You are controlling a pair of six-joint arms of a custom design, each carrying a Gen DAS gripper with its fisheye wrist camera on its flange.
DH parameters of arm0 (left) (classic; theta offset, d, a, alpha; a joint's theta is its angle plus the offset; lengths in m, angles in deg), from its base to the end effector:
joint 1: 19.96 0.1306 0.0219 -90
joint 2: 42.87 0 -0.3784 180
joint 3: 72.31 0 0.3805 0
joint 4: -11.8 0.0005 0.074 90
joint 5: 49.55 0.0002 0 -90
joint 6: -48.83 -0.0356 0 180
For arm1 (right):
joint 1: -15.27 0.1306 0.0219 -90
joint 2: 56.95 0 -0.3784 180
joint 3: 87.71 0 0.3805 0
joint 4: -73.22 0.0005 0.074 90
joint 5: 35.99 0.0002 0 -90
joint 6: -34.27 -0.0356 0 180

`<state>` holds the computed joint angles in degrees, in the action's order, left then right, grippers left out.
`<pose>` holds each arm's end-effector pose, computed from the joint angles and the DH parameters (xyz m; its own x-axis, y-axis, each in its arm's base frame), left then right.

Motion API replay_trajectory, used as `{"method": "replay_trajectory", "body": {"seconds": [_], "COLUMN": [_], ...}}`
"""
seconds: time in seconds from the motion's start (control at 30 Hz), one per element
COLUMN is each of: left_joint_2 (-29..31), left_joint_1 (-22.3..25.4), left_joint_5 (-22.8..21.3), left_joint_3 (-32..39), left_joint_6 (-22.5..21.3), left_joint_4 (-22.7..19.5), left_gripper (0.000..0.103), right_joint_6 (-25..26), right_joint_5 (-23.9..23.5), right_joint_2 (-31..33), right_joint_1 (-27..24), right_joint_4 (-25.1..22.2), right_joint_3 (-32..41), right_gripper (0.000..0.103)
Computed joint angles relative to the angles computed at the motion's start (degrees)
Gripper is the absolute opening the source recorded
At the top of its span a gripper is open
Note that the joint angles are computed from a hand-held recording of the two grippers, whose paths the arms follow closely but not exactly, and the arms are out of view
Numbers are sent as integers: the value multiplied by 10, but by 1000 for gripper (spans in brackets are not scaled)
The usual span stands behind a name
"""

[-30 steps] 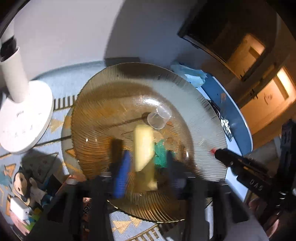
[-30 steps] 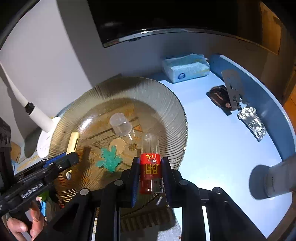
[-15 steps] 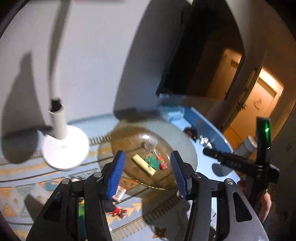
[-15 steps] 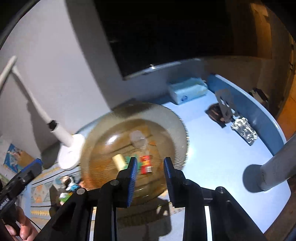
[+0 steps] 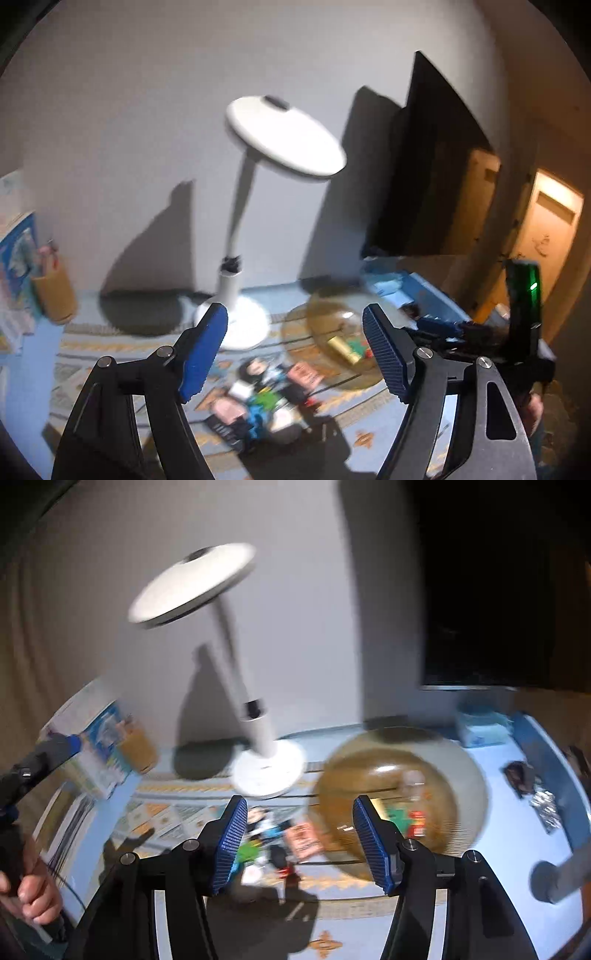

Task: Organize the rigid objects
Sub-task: 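Grasp the black box with left tool while right tool grasps the round clear container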

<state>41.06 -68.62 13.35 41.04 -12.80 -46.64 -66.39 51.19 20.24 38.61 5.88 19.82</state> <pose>0.2797 -0.2942 0.6423 -0.4745 -0.1010 -0.8744 0.2043 0.9536 -0.2211 0.3243 0.1413 0.6257 -0.6229 -0.0676 -0.7794 -0.3221 0.9300 0.1768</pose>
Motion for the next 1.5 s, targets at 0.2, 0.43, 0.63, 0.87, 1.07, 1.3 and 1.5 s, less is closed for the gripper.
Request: {"method": "replay_trajectory", "body": {"seconds": [0.2,0.43,0.63,0.87,1.07,1.3,1.5], "left_joint_2": [-41,8,45,50,17,-32,5], "left_joint_1": [21,30,37,41,56,88,69], "left_joint_5": [16,68,74,67,61,103,90], "left_joint_3": [-127,-211,-201,-206,-236,-277,-248], "left_joint_6": [65,91,90,99,110,117,86], "left_joint_4": [-48,-92,-87,-79,-87,-67,-62], "left_gripper": [74,74,74,75,74,72,71], "right_joint_6": [-3,-20,-19,-18,-34,-54,-77], "right_joint_5": [-34,-53,2,19,35,83,135], "right_joint_2": [3,21,44,61,80,98,114], "right_joint_1": [47,74,93,102,122,149,168], "right_joint_4": [11,14,14,17,27,36,46], "right_joint_3": [-58,-149,-179,-173,-165,-157,-151], "right_gripper": [60,60,60,60,60,60,59]}}
